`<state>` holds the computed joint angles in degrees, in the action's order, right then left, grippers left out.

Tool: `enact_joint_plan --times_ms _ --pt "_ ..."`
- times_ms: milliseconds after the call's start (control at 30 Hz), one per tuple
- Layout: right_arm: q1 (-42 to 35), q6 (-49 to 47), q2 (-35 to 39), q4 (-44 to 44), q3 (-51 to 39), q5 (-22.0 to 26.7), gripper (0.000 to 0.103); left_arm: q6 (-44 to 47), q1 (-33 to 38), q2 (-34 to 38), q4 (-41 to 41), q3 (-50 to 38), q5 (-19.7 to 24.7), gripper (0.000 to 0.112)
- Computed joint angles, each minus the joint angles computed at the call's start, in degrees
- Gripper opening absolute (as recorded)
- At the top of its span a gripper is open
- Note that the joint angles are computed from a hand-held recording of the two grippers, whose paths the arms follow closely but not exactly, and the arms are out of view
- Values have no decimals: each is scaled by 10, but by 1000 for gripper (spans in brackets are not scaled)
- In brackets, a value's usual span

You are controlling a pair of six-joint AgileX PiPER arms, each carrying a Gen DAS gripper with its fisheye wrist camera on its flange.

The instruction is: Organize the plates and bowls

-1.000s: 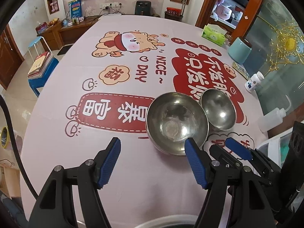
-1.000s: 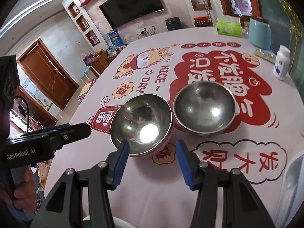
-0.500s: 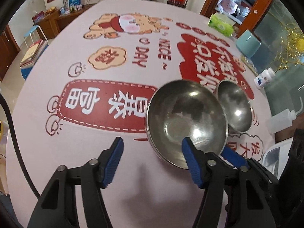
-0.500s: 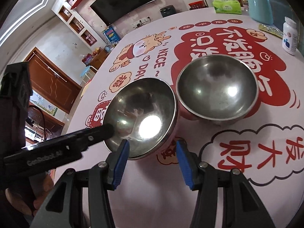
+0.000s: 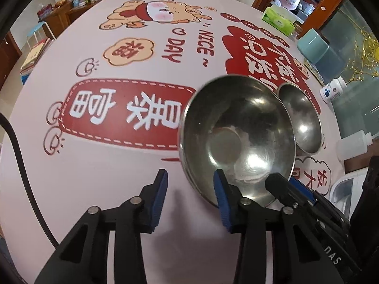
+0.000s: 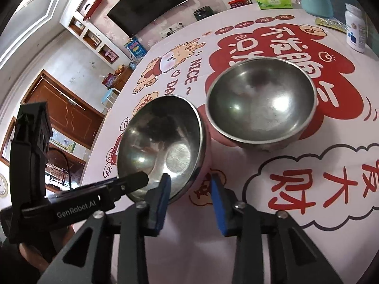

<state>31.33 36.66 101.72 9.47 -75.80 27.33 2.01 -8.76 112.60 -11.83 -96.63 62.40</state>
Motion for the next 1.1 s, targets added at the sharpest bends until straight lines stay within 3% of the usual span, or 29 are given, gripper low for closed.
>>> enact_joint_plan --times_ms 167,400,1100 --pt "-2 -15 -6 23 9 0 19 -3 -5 -4 -11 16 4 26" --pt "-1 -14 -16 30 22 4 15 0 3 -26 -36 63 -10 20" --pt "45 60 -87 -38 67 37 14 33 11 -124 -47 153 12 20"
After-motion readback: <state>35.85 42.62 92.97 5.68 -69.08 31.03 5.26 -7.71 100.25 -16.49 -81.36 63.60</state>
